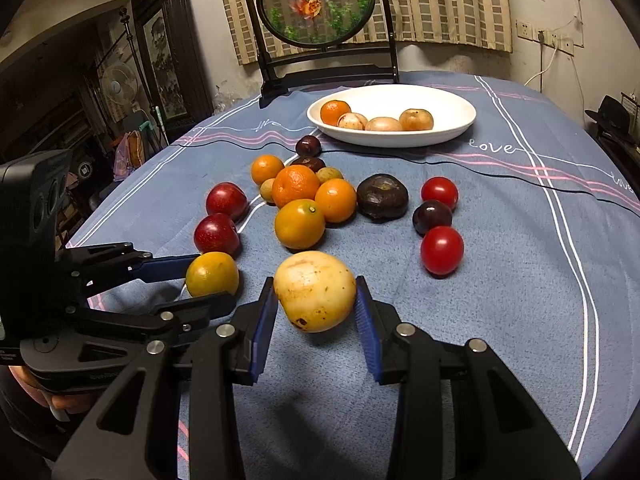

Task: Organize fruits
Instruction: 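Grasp the yellow citrus with the left tool while the right tool grasps the pale yellow potato-like fruit, then carry both fruits over the white plate and open both tools to release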

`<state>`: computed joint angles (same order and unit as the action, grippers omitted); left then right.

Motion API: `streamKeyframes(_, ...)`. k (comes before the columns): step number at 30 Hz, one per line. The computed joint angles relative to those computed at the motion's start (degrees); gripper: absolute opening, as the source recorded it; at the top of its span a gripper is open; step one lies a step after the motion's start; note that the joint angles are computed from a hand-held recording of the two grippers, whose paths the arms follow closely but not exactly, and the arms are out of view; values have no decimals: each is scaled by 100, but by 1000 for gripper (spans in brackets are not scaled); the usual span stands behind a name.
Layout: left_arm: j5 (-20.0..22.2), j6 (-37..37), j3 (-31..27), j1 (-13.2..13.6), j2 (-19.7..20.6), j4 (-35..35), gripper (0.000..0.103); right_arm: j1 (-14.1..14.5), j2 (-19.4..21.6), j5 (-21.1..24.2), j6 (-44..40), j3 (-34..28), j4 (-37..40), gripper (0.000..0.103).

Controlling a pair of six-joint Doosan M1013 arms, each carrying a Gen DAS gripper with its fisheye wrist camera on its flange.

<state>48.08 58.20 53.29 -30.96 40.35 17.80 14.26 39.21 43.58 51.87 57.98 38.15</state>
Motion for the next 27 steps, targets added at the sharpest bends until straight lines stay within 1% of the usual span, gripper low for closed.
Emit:
streamKeyframes(3,110,-31,-74,-19,42,110,40,-13,-15,-18,-50,29,79,39)
streamKeyframes(9,115,-19,-80,-15,44,109,40,-9,-19,-12,-72,37,91,39)
streamKeyframes(12,98,12,-97,18,43,-50,39,-12,-19,-14,-45,37,104,39)
streamKeyframes(15,-93,151,-90,95,3,-386,39,-38,-4,63,-24,15,211,39)
streamKeyframes(17,-214,236,-93,132,-21,-516,39,-80,42,235,2,-72,351,39)
streamKeyframes(18,-288,310,-119,162,-27,-626,39,-112,83,390,0,-156,478,39)
streamKeyframes(20,-384,438,-214,211,-15,-790,39,-138,118,460,29,-275,553,39)
streamKeyframes(23,-367,600,-592,287,113,-852,39,-129,142,150,45,-464,463,39)
streamKeyframes(25,-221,720,-1047,341,301,-806,40,-132,272,30,184,-804,357,39)
streamKeyframes(27,10,820,-1589,378,549,-744,40,-123,508,-71,538,-1311,59,39)
